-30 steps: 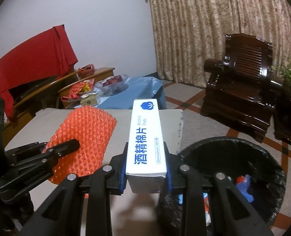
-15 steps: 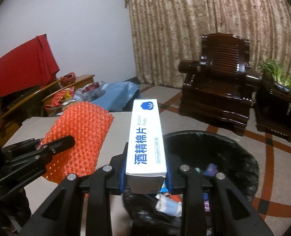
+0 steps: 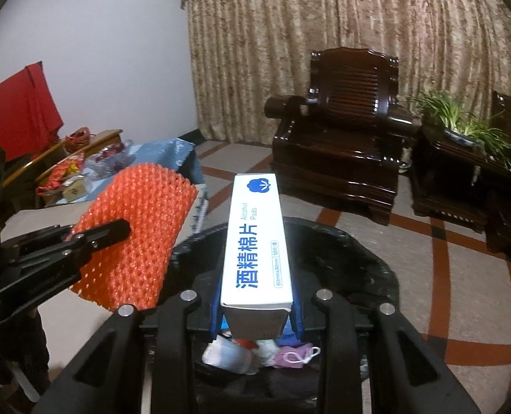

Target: Collect trash

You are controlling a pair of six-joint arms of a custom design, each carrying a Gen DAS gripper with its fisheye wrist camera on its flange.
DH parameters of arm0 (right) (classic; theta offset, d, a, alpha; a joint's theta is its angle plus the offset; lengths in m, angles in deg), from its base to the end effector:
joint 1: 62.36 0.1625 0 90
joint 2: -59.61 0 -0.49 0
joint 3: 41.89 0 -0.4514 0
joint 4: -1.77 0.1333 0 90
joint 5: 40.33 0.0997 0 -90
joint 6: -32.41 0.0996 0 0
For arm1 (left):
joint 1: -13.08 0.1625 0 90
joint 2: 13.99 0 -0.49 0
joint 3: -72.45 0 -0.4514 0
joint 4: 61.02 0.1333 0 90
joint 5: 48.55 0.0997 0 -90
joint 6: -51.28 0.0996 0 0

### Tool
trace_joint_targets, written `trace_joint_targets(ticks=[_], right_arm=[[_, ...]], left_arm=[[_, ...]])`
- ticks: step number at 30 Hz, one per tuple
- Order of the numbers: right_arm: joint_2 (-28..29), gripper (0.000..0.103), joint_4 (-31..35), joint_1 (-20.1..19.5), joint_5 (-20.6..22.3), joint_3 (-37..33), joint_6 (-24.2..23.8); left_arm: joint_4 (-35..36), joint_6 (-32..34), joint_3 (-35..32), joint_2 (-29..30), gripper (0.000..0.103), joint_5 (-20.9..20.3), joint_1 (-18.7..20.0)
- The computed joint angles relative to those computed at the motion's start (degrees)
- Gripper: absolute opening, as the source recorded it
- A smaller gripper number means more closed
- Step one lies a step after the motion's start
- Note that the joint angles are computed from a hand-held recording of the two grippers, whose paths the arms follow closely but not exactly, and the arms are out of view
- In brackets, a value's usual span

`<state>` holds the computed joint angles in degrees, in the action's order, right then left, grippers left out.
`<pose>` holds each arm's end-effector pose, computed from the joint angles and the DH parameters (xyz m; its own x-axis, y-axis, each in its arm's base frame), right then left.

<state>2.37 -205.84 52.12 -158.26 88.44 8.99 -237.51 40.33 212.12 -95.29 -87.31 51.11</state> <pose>0.2982 -0.4458 0.1498 -0.7453 -0.3196 0.5851 -0.6448 0.5687 -0.5107 -0.2073 -0.4300 0.2545 -0.7949 0.1587 -0.5857 0.5538 0.5841 -0.5934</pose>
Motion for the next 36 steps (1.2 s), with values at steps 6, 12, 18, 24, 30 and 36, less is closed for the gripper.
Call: trace_joint_targets(ticks=[6, 12, 18, 24, 30, 36], right_arm=[[0.5, 0.03, 0.2, -2.2, -0.5, -0.6, -0.5], [1.3, 0.031, 0.5, -3.9, -0.5, -1.2, -0.9], [1.8, 0.059, -0.2, -4.6, -1.9, -1.4, -1.6], [1.8, 0.097, -2.4, -3.9, -1.9, -0.7, -2.7], [0.4, 0.097, -0.2, -2.5, -1.2, -0.2, 0.1], [-1.6, 0.097, 2.6, 0.7, -1.8, 0.5, 2.8]], left_arm=[[-4.0, 3.6, -2.2, 5.0, 0.014, -3.5, 3.1], [-5.6, 5.8, -4.1, 8.4, 0.018, -6.7, 5.6], [-5.4, 6.0, -3.9, 7.6, 0.056, -8.9, 6.6], [-4.7, 5.1, -2.2, 4.5, 0.086, -4.5, 5.0], [1.1, 0.7, -0.2, -0.9, 0.094, 1.3, 1.9], [10.2, -6.5, 1.1, -6.5, 0.094, 6.4, -2.3]])
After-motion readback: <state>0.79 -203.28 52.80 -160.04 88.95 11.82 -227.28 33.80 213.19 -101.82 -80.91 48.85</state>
